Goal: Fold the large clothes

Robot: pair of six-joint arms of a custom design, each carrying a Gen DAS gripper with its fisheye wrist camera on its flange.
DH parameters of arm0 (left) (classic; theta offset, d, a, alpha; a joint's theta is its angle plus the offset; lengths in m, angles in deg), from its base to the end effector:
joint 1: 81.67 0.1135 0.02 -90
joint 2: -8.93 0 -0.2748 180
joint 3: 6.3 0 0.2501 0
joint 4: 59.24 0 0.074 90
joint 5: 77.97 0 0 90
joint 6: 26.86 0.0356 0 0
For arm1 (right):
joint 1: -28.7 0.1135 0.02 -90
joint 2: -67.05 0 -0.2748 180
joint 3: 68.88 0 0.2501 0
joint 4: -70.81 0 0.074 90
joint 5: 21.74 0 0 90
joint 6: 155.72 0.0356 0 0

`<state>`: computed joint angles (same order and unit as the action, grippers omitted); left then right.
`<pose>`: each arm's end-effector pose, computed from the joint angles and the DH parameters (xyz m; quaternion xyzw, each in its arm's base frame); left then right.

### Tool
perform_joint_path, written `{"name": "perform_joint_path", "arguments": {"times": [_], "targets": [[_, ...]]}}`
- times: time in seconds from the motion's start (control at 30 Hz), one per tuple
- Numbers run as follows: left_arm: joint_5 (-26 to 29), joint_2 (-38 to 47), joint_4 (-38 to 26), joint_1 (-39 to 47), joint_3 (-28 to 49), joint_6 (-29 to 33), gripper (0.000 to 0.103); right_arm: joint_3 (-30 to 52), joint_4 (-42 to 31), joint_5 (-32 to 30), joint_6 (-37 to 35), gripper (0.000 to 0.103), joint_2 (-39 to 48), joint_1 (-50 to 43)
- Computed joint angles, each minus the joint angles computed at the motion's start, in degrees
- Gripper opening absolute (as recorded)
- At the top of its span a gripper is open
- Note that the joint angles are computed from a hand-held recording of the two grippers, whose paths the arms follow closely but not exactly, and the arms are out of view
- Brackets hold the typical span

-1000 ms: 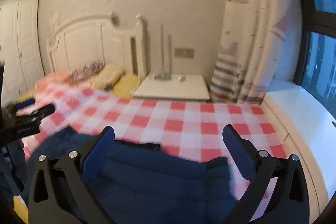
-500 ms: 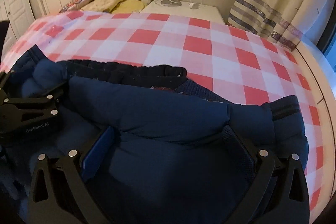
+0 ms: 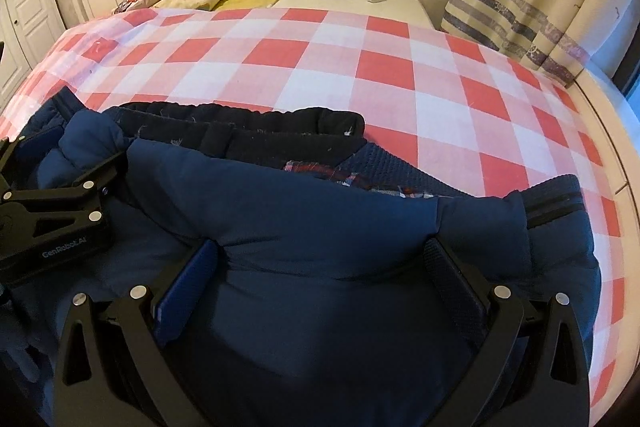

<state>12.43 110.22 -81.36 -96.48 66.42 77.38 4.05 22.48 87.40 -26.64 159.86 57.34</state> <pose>0.3508 -0.0930 0.1786 0.2373 0.9113 -0.0050 0.3363 0.2765 0.1377 0.2030 0.1194 0.9614 -0.0317 0.2457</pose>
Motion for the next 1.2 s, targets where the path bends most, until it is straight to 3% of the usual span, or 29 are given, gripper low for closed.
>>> {"name": "perform_joint_path", "arguments": {"times": [0.2, 0.3, 0.37, 0.5, 0.6, 0.67, 0.77, 0.83, 0.97, 1.2], "targets": [[2.9, 2.1, -4.9, 1.1, 3.7, -0.6, 0.101, -0.6, 1.0, -1.8, -0.3, 0.099, -0.6, -0.8], [4.7, 4.3, -15.2, 2.4, 10.7, 1.1, 0.101, -1.0, 0.4, -6.4, -1.7, 0.099, -3.2, -2.9], [5.2, 2.8, -19.7, 3.8, 12.9, 2.2, 0.101, -3.7, 2.2, -7.4, -1.1, 0.099, -9.6, -3.5], [8.3, -6.6, -14.9, 8.1, 8.1, 5.6, 0.101, -5.5, -0.3, -2.6, -0.2, 0.099, -22.6, -2.9], [11.7, -10.6, -12.8, 11.2, 5.9, 7.3, 0.101, -5.2, -5.7, 3.3, 0.5, 0.099, -27.7, -1.6], [11.0, -10.6, -10.8, 11.5, 4.1, 8.2, 0.101, -6.9, -7.6, 4.8, 0.7, 0.099, -27.7, -2.0], [4.1, -3.6, -5.1, 9.9, 1.3, 9.8, 0.101, -12.3, -6.2, 2.1, 0.1, 0.099, -21.3, -4.7], [8.3, 0.1, -7.4, 11.9, 3.4, 8.3, 0.101, -19.2, 2.8, -3.2, -0.9, 0.099, -22.8, -7.9], [12.7, 2.3, -11.2, 14.6, 7.2, 5.8, 0.101, -19.1, 3.5, -4.4, -1.1, 0.099, -22.3, -8.9], [15.3, 2.9, -10.9, 15.9, 7.2, 5.5, 0.101, -22.5, 6.5, -7.5, -1.3, 0.099, -26.0, -10.9]]}}
